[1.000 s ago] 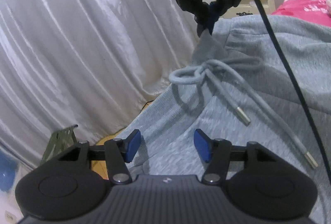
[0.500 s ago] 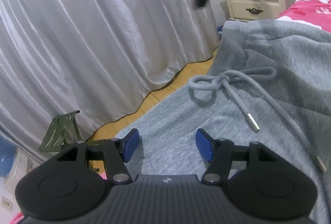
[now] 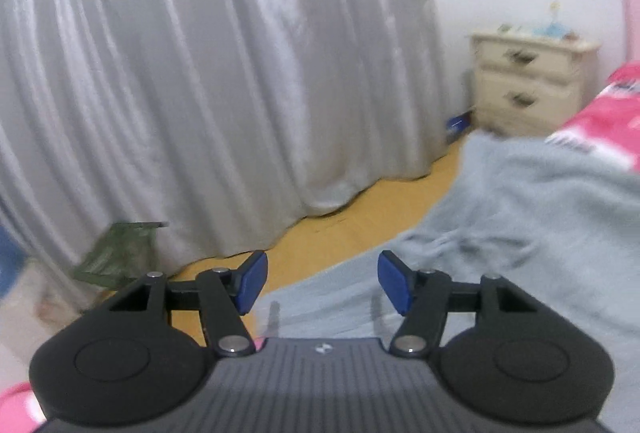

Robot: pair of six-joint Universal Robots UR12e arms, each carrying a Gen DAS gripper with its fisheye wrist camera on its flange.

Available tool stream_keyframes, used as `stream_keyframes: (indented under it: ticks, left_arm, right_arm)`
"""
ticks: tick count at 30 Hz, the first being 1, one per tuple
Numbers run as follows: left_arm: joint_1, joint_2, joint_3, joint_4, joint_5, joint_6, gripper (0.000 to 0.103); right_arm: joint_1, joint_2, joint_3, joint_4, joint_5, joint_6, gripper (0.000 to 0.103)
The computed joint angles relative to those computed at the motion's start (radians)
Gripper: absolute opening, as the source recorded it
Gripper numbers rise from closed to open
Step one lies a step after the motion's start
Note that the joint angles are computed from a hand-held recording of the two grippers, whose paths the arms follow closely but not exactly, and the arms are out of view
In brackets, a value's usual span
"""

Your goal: Fold clothes

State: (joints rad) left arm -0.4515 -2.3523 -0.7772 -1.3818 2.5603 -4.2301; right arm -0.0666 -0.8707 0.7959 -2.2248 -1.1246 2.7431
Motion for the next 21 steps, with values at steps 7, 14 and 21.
stream_keyframes:
  ticks: [7,14,21]
  left_arm:
    - [-0.015,0.008,-0.044,0.261,-0.085,0.227,0.063]
    - [-0.009,0.094,-0.152,0.255,-0.231,0.083,0.067]
    - [-0.013,0.127,-0.188,0.204,-0.276,-0.084,0.066]
  right_arm:
    - [-0.127,-0.277,0.431,-0.345,0.072,0.163,0.032]
    - [-0.170,-0.407,0.633,-0.237,0.212,-0.161,0.051]
    - [-0.125,-0.403,0.667,-0.090,0.090,-0.493,0.051]
